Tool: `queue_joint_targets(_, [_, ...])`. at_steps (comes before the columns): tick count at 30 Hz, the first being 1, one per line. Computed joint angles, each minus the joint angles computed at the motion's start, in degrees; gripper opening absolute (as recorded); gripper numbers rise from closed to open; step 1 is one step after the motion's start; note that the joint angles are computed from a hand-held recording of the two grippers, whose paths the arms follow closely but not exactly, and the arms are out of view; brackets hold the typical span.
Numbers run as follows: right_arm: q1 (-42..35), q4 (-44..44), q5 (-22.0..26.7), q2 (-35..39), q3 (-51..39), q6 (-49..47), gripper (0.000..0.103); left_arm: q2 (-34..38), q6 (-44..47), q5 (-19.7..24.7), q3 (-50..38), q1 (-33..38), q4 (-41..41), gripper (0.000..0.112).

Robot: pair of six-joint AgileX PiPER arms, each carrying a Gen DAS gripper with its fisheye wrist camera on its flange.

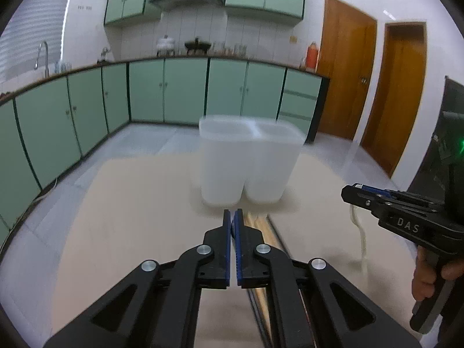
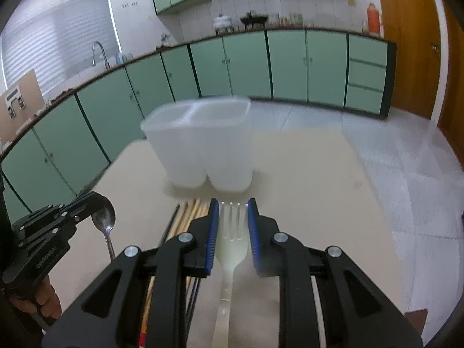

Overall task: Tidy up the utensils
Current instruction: 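Carry fork and spoon over the white holder and open both tools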

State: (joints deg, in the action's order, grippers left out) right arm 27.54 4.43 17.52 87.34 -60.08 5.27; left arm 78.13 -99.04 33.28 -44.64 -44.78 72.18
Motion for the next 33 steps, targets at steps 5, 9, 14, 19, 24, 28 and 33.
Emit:
queue_joint_targets(5, [-0.9, 1.1, 0.9, -2.4, -2.6, -2.5, 0.019, -2.8, 1.4, 3.5, -2.2, -2.1, 2.0, 0.002])
queue_joint_targets(9, [-2.3, 6.6, 1.3, -3.1, -5.4, -8.6, 0.019, -4.5, 3.0, 5.7, -4.3, -2.7, 3.5, 0.002])
queue_joint_targets(14, [-3.8, 11.2, 0.5, -0.6, -12.5, -14.8, 0.019, -4.4, 6.3, 6.4, -8.7, -0.3, 6.3, 0.002])
queue_joint_targets(19, [-5.7, 18.7, 0.3, 6.8, -24.3, -21.7, 0.019, -0.5, 6.9, 4.9, -15.7, 4.9, 11.9, 0.002])
queue_joint_targets(24, [-5.5, 14.8, -0.1, 16.0, -36.7, -19.3, 0.019, 7.5, 4.0, 3.1, -23.7, 10.5, 19.3, 0.002])
queue_joint_targets(28, [-5.8, 15.3, 1.5, 24.2, -47.1, -19.0, 0.019, 14.8, 0.4, 1.3, -29.7, 14.3, 24.9, 0.002])
queue_joint_targets(33, [-5.5, 10.7, 1.3, 31.8, -54.1, -15.4, 0.019, 20.3, -2.2, -1.4, -31.9, 16.9, 27.7, 0.002])
